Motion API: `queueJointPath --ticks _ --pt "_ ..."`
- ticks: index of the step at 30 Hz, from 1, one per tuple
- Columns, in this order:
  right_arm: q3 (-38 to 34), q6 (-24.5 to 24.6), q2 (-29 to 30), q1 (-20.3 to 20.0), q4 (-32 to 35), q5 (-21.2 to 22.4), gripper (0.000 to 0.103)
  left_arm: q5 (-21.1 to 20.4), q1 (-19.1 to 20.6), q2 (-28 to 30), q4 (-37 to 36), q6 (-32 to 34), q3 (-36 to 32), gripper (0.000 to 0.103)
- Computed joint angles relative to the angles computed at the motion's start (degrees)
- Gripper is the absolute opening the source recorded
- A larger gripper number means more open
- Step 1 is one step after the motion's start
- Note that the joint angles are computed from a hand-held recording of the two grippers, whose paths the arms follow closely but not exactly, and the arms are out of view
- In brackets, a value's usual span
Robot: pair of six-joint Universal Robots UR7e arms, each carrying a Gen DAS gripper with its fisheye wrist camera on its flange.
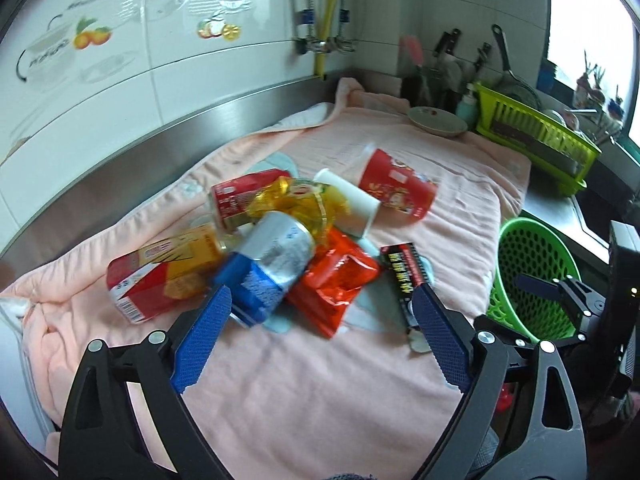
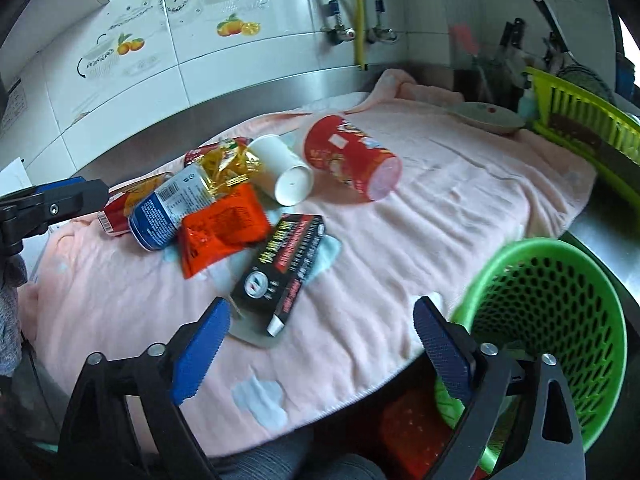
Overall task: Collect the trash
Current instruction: 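Move back to the towel and grasp the black box with the right gripper, then grasp the blue-silver can with the left gripper while the right gripper holds the black box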
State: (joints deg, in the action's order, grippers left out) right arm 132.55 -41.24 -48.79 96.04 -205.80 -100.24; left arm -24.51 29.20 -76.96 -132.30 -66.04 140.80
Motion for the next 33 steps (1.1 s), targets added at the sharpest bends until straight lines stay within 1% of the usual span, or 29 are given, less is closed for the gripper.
queueJointPath --ticks 5,7,9,10,12,16,17,22,23,24,26,31,33 --pt "-3.6 3.6 3.5 2.0 2.7 -1.4 0.081 0.6 0.4 -5.1 5.2 -3.3 1.9 0.084" --pt "-5.5 5.3 5.3 2.7 3.7 -2.5 0.079 0.6 0.7 -6.9 6.4 -4.0 2.8 0.08" --pt "-6.8 6.2 6.5 3.1 4.4 -3.4 0.076 0.4 1.1 -8.0 6.3 -3.9 3.5 0.077" --pt "-7.7 6.7 7.4 3.4 4.5 -4.5 0.076 0.2 1.5 -8.3 5.5 -3.3 3.9 0.075" --pt "-9.2 7.3 8.6 3.7 5.3 -6.0 0.074 -0.1 2.0 -8.5 3.7 -1.9 4.6 0.074" --pt "-11.4 8.4 10.3 3.9 6.8 -7.7 0.07 -0.3 3.7 -7.2 -0.6 1.9 5.1 0.071" --pt "-11.8 8.5 10.6 3.8 7.0 -8.0 0.068 -0.4 4.3 -6.7 -1.6 2.9 4.9 0.07" --pt "-12.6 7.8 11.4 4.0 7.1 -9.0 0.063 -1.4 6.1 -3.5 -10.0 10.2 4.8 0.065" --pt "-12.6 7.3 11.4 4.1 7.1 -9.1 0.059 -1.5 6.5 -2.7 -11.9 11.9 4.7 0.065" --pt "-12.7 7.0 11.4 4.1 7.3 -9.1 0.055 -1.5 6.7 -2.2 -12.2 12.4 4.5 0.065" --pt "-12.6 7.0 11.0 3.9 8.1 -8.6 0.051 -1.3 7.7 -0.6 -14.8 15.0 3.8 0.065" --pt "-11.6 5.5 10.3 3.8 8.0 -8.6 0.05 -1.5 10.9 1.9 -19.7 22.2 1.4 0.065" --pt "-11.1 4.7 9.9 3.7 7.8 -8.5 0.05 -1.5 12.1 2.4 -20.3 24.1 0.6 0.065"
